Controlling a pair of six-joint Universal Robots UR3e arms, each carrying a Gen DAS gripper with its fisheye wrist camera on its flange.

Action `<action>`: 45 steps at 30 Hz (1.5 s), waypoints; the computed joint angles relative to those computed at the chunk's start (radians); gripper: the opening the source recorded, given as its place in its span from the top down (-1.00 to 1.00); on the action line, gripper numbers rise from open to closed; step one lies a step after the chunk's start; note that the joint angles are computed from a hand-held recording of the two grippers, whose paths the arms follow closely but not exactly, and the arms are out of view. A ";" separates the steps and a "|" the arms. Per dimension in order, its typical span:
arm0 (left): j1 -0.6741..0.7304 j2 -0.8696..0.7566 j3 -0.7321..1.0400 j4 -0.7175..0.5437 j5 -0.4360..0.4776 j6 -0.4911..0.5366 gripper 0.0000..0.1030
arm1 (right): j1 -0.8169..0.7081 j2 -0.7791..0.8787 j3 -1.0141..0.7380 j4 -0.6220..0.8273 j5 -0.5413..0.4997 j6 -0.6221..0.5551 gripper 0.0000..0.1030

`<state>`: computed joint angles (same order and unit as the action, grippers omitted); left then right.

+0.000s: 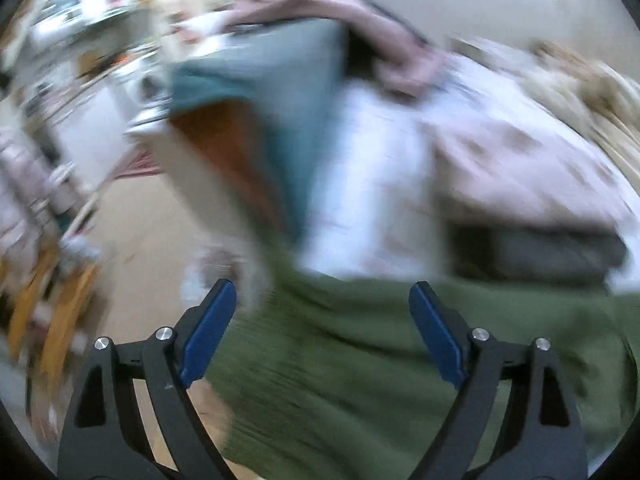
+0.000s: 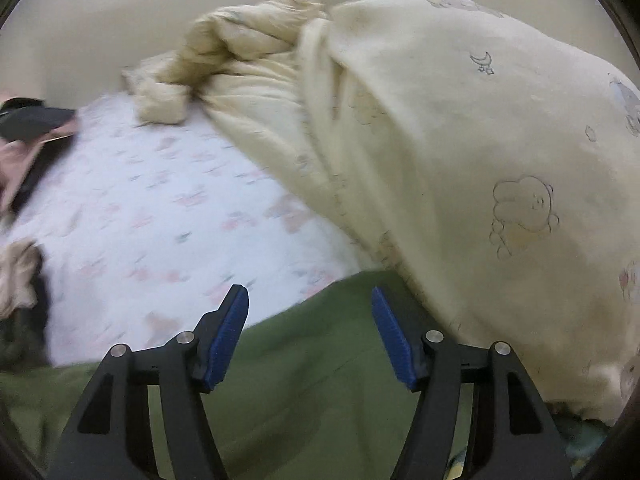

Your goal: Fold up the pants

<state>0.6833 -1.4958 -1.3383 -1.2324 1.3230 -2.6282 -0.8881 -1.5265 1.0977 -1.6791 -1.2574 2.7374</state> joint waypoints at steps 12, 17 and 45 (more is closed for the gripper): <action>-0.245 -0.007 -0.411 0.314 0.286 0.090 -0.71 | 0.132 -0.091 0.554 -0.337 -0.180 -0.067 -0.29; -0.240 0.013 -0.426 0.323 0.288 0.104 -0.72 | -0.026 0.015 0.410 -0.333 -0.316 -0.040 -0.29; 0.704 0.057 -0.110 -0.668 -0.267 0.095 -0.88 | -0.593 -0.652 0.564 0.311 0.172 -0.215 -0.20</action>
